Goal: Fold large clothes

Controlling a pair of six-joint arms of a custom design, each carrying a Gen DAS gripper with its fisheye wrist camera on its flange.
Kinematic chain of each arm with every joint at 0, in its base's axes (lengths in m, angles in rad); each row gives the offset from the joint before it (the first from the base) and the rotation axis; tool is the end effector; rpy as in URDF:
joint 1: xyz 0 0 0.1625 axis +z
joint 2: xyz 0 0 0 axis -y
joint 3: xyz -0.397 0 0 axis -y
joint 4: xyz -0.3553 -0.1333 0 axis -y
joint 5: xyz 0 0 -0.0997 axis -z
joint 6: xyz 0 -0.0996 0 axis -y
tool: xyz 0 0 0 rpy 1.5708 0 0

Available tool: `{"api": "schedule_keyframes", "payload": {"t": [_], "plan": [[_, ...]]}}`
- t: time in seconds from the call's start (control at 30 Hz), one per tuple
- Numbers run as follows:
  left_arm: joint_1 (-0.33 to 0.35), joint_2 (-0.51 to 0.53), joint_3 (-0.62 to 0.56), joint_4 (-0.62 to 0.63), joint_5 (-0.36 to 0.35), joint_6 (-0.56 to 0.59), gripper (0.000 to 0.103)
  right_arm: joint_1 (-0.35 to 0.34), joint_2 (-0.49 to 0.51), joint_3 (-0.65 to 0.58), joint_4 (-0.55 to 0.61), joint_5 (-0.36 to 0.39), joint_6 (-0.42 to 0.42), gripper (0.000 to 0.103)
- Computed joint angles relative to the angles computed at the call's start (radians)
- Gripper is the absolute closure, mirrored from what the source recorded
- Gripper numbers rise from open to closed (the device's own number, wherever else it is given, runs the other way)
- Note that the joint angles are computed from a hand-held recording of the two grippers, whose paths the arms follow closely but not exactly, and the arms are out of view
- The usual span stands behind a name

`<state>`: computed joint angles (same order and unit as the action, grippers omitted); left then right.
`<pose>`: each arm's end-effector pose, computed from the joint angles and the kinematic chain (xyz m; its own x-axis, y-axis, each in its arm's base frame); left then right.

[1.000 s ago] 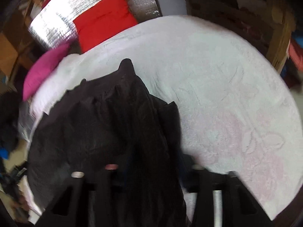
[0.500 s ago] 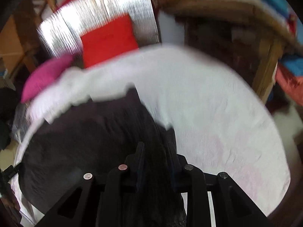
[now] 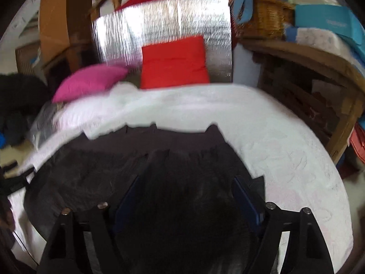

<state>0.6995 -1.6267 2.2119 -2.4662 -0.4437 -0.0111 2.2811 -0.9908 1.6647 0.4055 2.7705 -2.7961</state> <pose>-0.1485 -0.4168 0.3523 -0.4954 0.1442 -0.8566 0.7232 0.6147 -0.3148 0.3074 -0.2953 0.1940 -0.7232 0.3176 0.6133 -0.3507 0.5961 -0.7222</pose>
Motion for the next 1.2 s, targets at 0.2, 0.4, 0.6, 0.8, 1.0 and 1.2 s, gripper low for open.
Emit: {"api": "schedule_keyframes", "payload": {"t": [0.2,0.4,0.6,0.8,1.0,1.2], "plan": [[-0.004,-0.001,0.006,-0.025,-0.002,0.012,0.014,-0.118,0.055,-0.012,0.259,-0.147,0.314,0.021],[-0.004,-0.002,0.01,-0.036,-0.006,0.023,0.014,-0.123,0.042,-0.001,0.281,-0.163,0.301,0.017],[0.065,-0.011,-0.066,0.073,-0.169,0.033,0.014,-0.116,-0.126,0.057,0.146,-0.265,0.15,0.017],[0.237,0.006,-0.239,0.221,-0.552,0.041,0.013,-0.224,-0.452,0.247,0.065,-0.396,0.176,0.016],[0.351,0.059,-0.349,0.346,-0.769,0.001,0.013,-0.506,-0.761,0.42,0.028,-0.733,0.137,0.016],[0.391,0.101,-0.383,0.411,-0.837,0.005,0.009,-0.733,-0.842,0.478,0.061,-1.051,-0.013,0.016]]}}
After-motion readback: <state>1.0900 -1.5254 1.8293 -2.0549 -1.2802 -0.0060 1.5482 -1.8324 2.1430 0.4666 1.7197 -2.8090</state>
